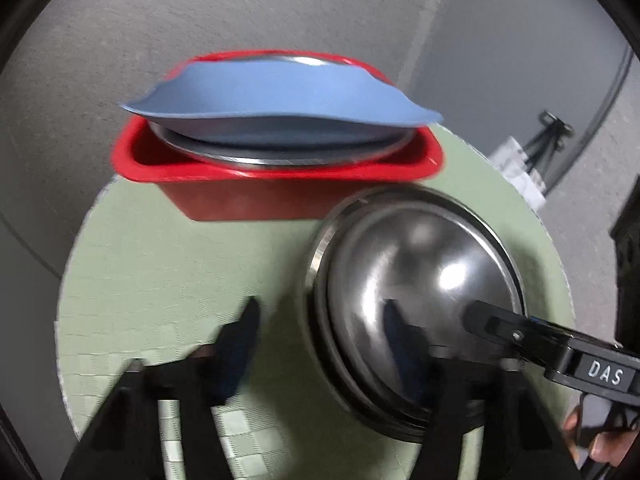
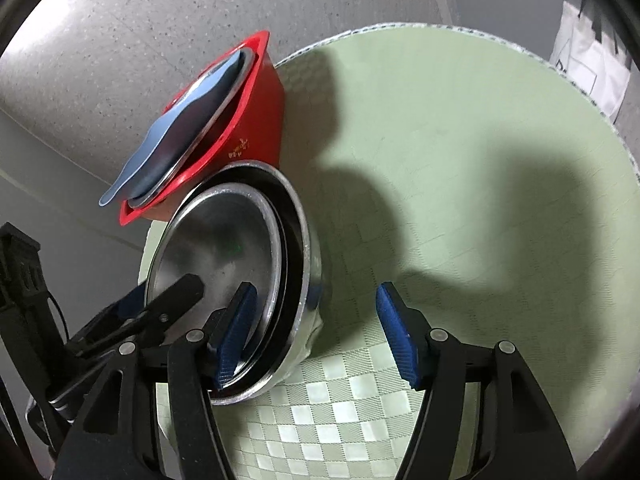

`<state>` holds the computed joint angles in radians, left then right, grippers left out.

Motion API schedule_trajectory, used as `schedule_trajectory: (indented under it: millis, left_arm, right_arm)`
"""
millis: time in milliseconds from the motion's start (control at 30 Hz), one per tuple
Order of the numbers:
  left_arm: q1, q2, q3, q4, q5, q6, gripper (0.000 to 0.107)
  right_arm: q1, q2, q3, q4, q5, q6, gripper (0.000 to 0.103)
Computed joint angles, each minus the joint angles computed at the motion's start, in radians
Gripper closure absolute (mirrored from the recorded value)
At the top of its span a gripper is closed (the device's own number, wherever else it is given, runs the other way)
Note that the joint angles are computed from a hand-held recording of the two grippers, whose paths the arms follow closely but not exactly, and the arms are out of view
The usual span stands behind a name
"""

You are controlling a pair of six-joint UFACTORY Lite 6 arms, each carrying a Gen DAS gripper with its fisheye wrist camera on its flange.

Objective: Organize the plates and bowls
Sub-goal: 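Grasp the rims of the stacked steel bowls with both grippers, then lift the stacked bowls and lower them onto the blue plate in the basket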

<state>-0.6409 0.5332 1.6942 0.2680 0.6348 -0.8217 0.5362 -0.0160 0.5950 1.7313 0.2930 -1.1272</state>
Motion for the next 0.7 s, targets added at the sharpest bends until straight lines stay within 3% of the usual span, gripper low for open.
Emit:
schedule_trajectory:
  millis: [33,67,100,233,300,467,600,700]
  left_arm:
    - [-0.002,0.005,0.004,-0.025,-0.011,0.029,0.07]
    - [-0.005,0.016,0.02,-0.009,-0.005,0.019,0.07]
    - [-0.009,0.022,0.03,0.011,-0.001,0.01,0.07]
    - [-0.037,0.03,0.056,0.053,0.019,-0.018,0.07]
    - [-0.058,0.015,0.047,0.063,0.027,-0.033,0.072]
    - [-0.106,0.007,0.079,0.091,0.041,-0.058,0.074]
    - [-0.129,-0.014,0.081,0.13,0.029,-0.067,0.074]
    - [-0.13,-0.031,0.041,0.122,-0.005,-0.064,0.074]
  right_arm:
    - [-0.002,0.011,0.002,0.023,0.017,-0.027,0.044]
    - [-0.007,0.02,0.006,0.039,0.041,-0.048,0.048]
    - [-0.013,0.026,0.007,0.052,0.067,-0.068,0.059]
    - [0.024,0.0,-0.006,0.04,0.008,-0.037,0.07]
    - [0.013,-0.037,-0.035,0.005,0.006,0.001,0.072]
    - [0.003,-0.193,-0.097,-0.283,-0.036,0.277,0.074]
    - [-0.018,-0.276,-0.115,-0.518,-0.032,0.495,0.075]
    - [-0.031,-0.309,-0.132,-0.596,-0.031,0.57,0.076]
